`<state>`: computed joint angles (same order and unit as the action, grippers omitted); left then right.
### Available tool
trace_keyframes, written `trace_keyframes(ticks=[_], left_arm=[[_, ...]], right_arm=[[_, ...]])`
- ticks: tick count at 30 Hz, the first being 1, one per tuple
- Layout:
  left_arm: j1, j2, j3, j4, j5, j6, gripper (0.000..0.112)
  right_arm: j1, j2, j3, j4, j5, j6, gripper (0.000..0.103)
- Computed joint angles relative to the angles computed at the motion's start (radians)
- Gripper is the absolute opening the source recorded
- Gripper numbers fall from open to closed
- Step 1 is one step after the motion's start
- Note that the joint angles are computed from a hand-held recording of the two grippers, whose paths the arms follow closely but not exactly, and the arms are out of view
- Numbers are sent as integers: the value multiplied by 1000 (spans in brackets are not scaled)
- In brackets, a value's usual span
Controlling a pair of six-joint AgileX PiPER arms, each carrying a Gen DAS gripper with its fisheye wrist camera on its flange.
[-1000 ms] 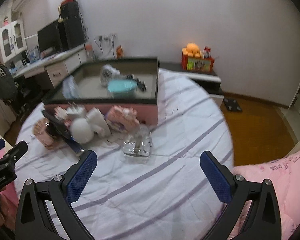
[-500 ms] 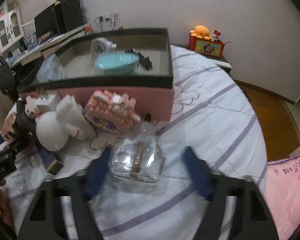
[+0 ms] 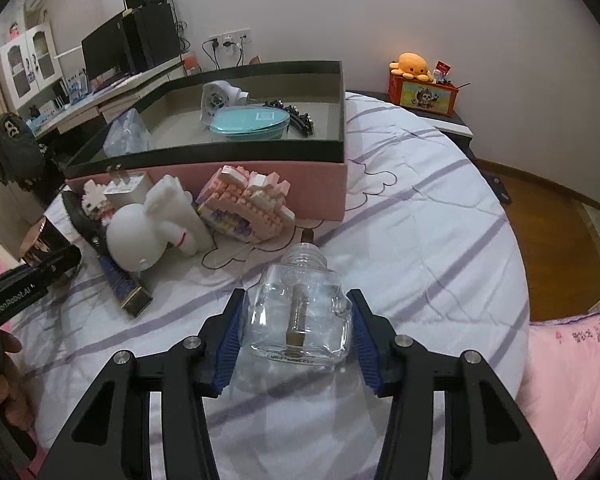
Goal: Organize rigid objects
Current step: 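Grasp the rose-gold jar with left gripper while right gripper grasps glass bottle, lift toward box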
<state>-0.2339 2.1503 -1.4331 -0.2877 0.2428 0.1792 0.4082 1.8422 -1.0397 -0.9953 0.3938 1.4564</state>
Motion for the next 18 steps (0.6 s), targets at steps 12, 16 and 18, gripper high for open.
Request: trace_keyframes(ticks=[12,16,18], left_arm=[[19,-168,101,-162,1,184,48],[1,-186,42,-149,22,176,48],[-9,-187,4,-133,32,164,48]], right_arm=[[23,-187,49,11,-27,-21,51],[14,-193,-37,55,-15,-128,51],[5,-185,-84,73,-8,-175,51]])
